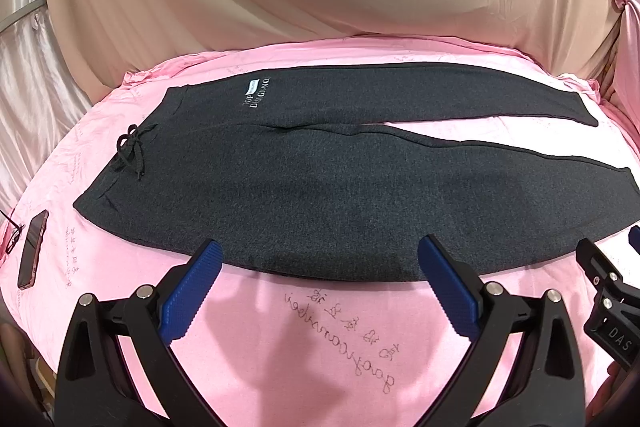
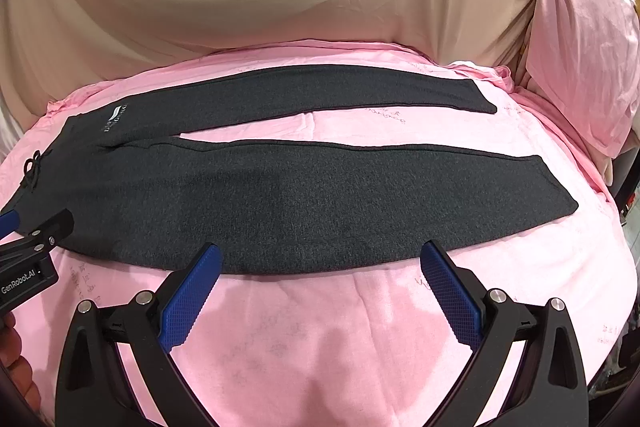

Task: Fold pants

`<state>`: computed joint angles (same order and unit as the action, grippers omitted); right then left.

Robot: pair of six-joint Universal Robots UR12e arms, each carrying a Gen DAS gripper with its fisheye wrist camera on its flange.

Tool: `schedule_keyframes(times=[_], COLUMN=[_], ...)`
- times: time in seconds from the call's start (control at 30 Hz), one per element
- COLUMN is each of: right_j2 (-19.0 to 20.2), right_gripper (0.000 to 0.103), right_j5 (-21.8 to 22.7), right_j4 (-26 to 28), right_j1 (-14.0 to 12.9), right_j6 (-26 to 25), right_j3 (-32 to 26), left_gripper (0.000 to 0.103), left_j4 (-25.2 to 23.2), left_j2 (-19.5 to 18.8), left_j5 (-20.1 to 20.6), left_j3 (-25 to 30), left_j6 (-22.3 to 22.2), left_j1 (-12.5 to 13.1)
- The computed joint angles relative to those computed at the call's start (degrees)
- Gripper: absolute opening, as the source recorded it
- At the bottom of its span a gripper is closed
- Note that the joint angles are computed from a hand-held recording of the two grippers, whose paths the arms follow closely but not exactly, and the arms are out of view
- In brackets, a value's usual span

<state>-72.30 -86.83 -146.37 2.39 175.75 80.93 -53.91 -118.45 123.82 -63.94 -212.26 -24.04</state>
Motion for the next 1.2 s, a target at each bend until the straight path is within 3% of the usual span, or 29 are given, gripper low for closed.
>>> schedule_keyframes(times=[1.2], right_j2=[0.51], right_gripper=[0.098], right_j5=[-0.16], right_j4=[0.72], right_j1=[0.09], right_j6=[-0.10], right_j3=[-0.50], left_gripper=[0.096], left_j4=[-1.13], left_j2=[-0.68], left_j5=[-0.68], left_j3=[0.97], left_j6=[-0.04], left_j1=[0.25])
